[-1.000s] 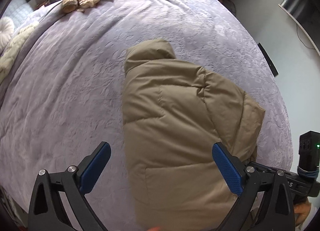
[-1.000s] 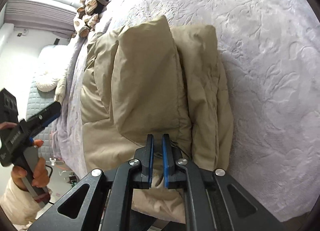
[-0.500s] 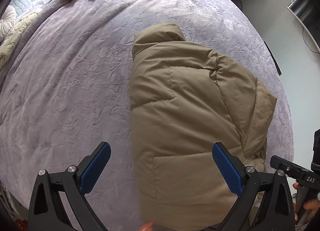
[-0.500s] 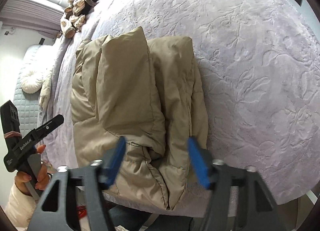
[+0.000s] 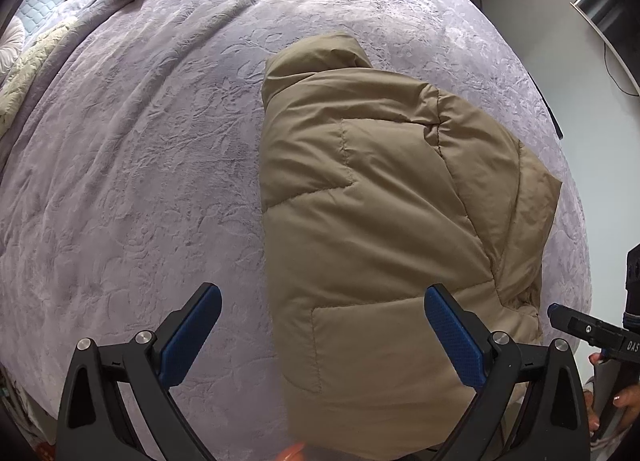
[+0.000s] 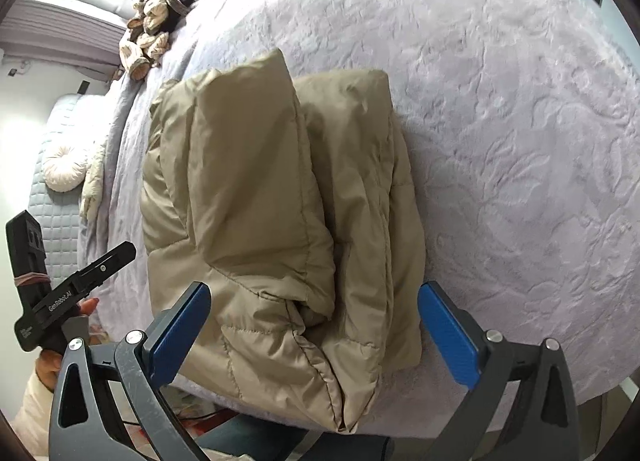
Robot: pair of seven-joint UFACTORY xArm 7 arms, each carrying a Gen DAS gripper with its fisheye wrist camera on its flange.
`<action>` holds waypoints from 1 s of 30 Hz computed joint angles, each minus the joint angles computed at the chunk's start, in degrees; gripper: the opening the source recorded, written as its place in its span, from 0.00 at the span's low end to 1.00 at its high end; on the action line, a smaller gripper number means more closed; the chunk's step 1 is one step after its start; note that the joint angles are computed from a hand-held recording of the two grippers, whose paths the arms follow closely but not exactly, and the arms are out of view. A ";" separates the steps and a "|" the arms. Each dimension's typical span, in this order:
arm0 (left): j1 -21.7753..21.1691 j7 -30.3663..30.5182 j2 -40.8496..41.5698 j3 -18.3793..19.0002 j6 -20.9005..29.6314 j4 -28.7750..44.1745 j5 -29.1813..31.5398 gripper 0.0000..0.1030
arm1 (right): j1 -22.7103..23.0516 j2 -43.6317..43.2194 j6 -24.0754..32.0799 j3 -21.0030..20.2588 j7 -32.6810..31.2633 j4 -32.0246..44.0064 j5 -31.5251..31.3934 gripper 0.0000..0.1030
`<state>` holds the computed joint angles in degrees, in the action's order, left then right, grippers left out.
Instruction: Fold large clothes
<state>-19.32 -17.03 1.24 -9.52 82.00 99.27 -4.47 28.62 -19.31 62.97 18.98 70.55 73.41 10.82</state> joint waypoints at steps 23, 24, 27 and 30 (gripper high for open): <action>11.51 21.72 5.72 3.89 0.12 -9.82 -38.99 0.99 | 1.17 -3.49 -12.50 -7.89 -17.80 -13.82 17.08 1.00; 11.66 22.27 6.08 3.70 0.01 -10.09 -39.64 0.99 | 1.12 -2.68 -12.14 -8.08 -19.09 -13.52 17.39 1.00; 12.02 23.63 6.79 3.30 -0.34 -10.91 -41.03 0.99 | 0.88 -0.09 -10.59 -8.48 -23.18 -12.51 18.31 1.00; 12.30 23.70 7.15 3.06 -0.82 -12.27 -42.88 0.99 | 1.27 1.03 -13.34 -9.37 -28.70 -14.43 23.42 1.00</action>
<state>-7.02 6.68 8.39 -6.46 81.18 87.00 -47.34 29.89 -18.28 49.63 9.61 41.86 58.99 34.24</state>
